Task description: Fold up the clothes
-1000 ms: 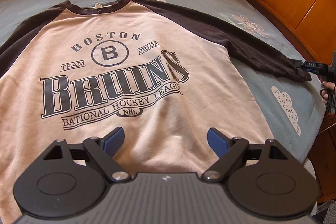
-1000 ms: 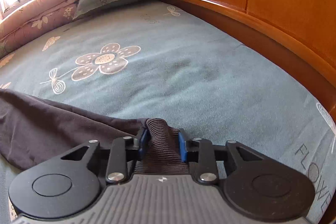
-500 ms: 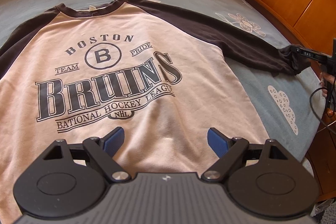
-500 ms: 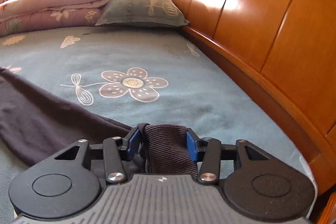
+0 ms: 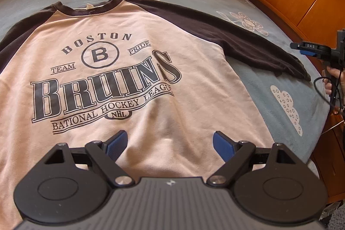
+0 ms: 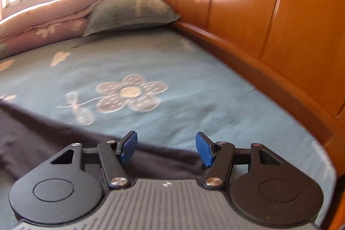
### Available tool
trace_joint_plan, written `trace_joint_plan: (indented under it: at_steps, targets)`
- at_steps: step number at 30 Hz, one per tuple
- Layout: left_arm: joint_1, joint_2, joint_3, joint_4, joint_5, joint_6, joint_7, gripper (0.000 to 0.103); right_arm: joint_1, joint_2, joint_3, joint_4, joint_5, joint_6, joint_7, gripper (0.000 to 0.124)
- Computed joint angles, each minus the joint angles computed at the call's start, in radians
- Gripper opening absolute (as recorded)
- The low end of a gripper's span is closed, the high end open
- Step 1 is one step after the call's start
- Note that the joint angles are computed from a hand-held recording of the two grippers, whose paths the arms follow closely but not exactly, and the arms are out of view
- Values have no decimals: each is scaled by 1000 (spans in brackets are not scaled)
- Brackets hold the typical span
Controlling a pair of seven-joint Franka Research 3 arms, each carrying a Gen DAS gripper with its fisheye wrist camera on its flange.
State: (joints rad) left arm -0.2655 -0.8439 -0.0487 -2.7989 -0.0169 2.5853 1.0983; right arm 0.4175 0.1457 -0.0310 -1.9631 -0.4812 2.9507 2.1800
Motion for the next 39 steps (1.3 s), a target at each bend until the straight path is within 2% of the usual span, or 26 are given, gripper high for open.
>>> trace_joint_plan:
  at_steps: [1, 4, 5, 7, 8, 9, 10, 11, 12, 13, 17, 19, 21, 23, 26, 28, 30, 33, 34, 37, 39]
  targets:
    - [-5, 4, 2, 2, -3, 1, 2, 86, -30, 13, 56, -2, 124, 6, -109, 65]
    - [-10, 4, 2, 3, -4, -4, 10, 86, 0, 83, 85, 50, 218, -28, -201, 68]
    - [-9, 0, 1, 1, -3, -6, 8, 86, 22, 101, 78, 65, 222, -49, -206, 72]
    - [-6, -13, 4, -9, -6, -5, 5, 86, 112, 89, -5, 29, 101, -25, -108, 85]
    - [-8, -18, 10, -15, -10, -4, 7, 86, 129, 64, -13, -3, 76, -26, -92, 93]
    - [-8, -19, 15, -19, -13, -4, 9, 86, 130, 35, -3, -37, 71, -33, -97, 96]
    - [-5, -15, 17, -19, -14, -8, 9, 86, 108, 11, 33, -56, 114, -62, -162, 98]
    - [-1, -9, 15, -16, -12, -13, 9, 86, 73, -2, 82, -52, 205, -121, -281, 102]
    - [3, -5, 12, -13, -9, -15, 10, 86, 51, -10, 110, -38, 278, -166, -364, 101]
    - [6, -2, 11, -11, -8, -12, 10, 86, 37, -9, 121, -22, 331, -167, -395, 100]
    - [-1, -11, 14, -11, -15, 14, 12, 86, -11, 64, 154, 104, 568, -75, -460, 98]
    - [-1, -16, 11, -10, -13, 8, 12, 86, -62, 145, 222, 213, 747, -65, -575, 98]
    - [2, -21, 10, -13, -12, -2, 8, 86, -120, 238, 308, 332, 918, -102, -712, 98]
    - [7, -24, 11, -17, -13, -13, 2, 86, -134, 305, 346, 400, 1007, -120, -786, 98]
    - [10, -29, 16, -28, -14, -17, 1, 86, -105, 294, 328, 344, 1053, -118, -830, 99]
    - [9, -26, 22, -31, -16, -13, 7, 86, -108, 233, 341, 259, 1108, -113, -899, 100]
    - [9, -16, 26, -31, -18, -5, 14, 86, -104, 176, 330, 214, 1125, -192, -941, 103]
    - [10, -2, 22, -25, -22, 11, 12, 86, -55, 159, 253, 266, 1015, -348, -906, 102]
    - [7, -2, 22, -25, -24, 16, 12, 86, -49, 164, 240, 285, 1013, -342, -908, 102]
    - [-2, -9, 24, -24, -28, 19, 19, 86, -49, 213, 211, 358, 1050, -249, -857, 102]
    - [1, -14, 22, -25, -26, 12, 19, 86, -80, 273, 211, 437, 1116, -258, -788, 102]
